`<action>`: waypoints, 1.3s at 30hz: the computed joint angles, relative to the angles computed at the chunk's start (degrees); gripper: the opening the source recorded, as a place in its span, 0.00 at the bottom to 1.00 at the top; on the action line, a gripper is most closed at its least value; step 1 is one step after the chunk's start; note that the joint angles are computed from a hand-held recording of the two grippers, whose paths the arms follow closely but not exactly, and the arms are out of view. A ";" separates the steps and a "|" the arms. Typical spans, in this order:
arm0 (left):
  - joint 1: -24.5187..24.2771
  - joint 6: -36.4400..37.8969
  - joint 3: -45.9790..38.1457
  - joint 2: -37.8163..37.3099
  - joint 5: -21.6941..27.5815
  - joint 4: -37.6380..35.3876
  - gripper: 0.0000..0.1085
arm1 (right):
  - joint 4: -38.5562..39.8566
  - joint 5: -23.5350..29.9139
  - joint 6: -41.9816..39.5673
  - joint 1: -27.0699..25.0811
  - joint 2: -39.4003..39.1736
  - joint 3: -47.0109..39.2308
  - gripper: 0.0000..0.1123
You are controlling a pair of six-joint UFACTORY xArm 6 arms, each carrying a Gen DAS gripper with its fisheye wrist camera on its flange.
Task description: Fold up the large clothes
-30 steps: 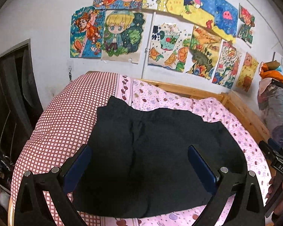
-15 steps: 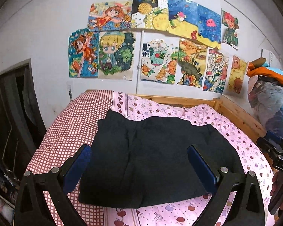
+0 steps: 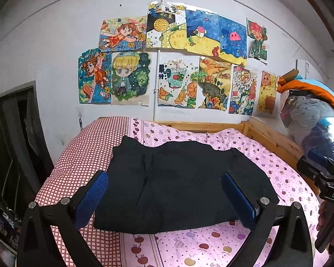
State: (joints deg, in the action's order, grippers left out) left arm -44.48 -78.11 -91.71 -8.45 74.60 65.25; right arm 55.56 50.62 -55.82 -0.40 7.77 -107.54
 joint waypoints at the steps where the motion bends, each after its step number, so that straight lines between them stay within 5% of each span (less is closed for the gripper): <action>1: -0.30 -0.42 0.29 -0.25 0.14 0.14 0.95 | 0.31 0.04 -0.31 -0.07 -0.54 0.74 0.90; 39: -16.04 -9.53 9.45 -4.81 12.99 4.52 0.95 | 10.62 0.88 -13.55 -4.81 -21.67 26.80 0.90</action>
State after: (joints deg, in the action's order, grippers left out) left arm -60.52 -87.63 -82.26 -13.26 87.59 69.76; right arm 66.18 51.50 -69.37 -5.20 -13.89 -80.73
